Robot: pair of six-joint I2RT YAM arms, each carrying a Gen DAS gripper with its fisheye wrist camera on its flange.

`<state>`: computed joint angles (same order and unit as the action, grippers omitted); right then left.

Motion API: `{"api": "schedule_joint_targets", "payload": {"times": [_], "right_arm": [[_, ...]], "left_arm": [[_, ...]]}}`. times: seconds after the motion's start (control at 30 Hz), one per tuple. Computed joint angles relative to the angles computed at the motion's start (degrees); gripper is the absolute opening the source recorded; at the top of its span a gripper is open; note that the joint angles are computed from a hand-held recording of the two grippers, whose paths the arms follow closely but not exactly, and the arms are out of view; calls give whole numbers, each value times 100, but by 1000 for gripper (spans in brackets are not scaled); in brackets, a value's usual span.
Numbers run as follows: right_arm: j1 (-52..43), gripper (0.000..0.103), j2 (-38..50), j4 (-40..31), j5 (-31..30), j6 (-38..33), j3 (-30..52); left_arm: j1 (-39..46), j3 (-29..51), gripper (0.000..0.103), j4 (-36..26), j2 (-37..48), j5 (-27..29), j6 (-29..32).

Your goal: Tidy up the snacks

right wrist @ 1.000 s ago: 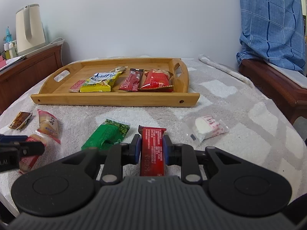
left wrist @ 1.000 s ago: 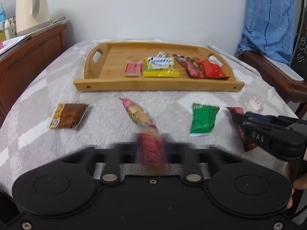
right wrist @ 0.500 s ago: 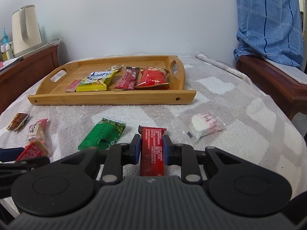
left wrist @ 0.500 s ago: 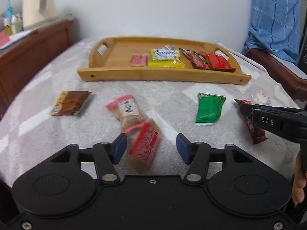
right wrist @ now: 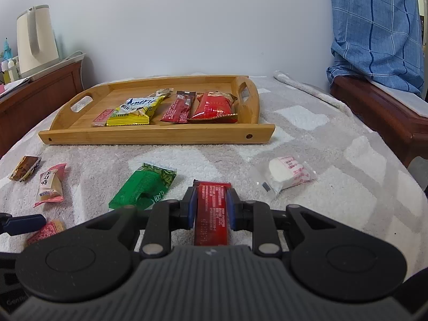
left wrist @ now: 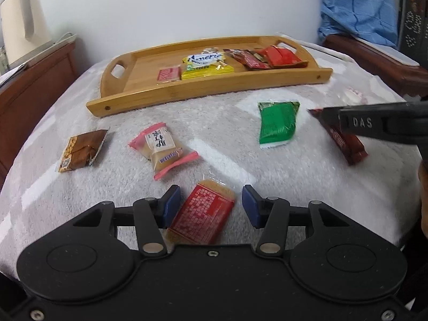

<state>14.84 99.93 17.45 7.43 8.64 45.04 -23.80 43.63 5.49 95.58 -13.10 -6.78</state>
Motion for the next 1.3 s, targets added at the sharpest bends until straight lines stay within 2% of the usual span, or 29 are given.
{"api": "schedule_joint_targets", "payload": {"times": [0.1,0.17,0.2,0.23,0.4,0.67,0.97,1.03,1.1,1.13,1.2,1.23,1.27,1.3], "right_arm": [[3,28,3,6,4,0,1],[6,28,7,3,2,-6,5],[10,28,3,6,7,-7,-1],[8,28,3,4,-2,-9,0],[16,22,-67,79,-33,-42,-77],[31,20,-134,216,-87,-58,-157],[-271,18,-196,127,-635,434,-23],[-330,3,-157,103,-686,528,47],[-379,3,-129,74,-698,574,112],[-402,6,-108,22,-710,557,160],[-401,20,-61,-94,-630,532,237],[-408,23,-65,-85,-610,581,210],[-417,41,-64,-131,-607,616,204],[-431,47,-70,-154,-639,644,183]], "left_arm": [[27,-136,50,39,-104,76,195],[44,-212,42,34,-183,147,222],[49,-248,35,34,-227,188,231],[52,-246,33,4,-250,193,249],[167,-132,33,-252,-381,374,-20],[260,317,33,-557,-462,456,-237],[460,1076,33,-927,-265,409,-261],[526,1246,33,-990,-200,423,-257],[583,1384,33,-1015,-133,435,-245],[606,1439,33,-1008,-103,420,-216],[637,1517,33,-992,-57,389,-170],[648,1548,33,-989,-34,387,-165],[662,1574,33,-988,-12,392,-167],[668,1586,33,-985,5,392,-175]]}}
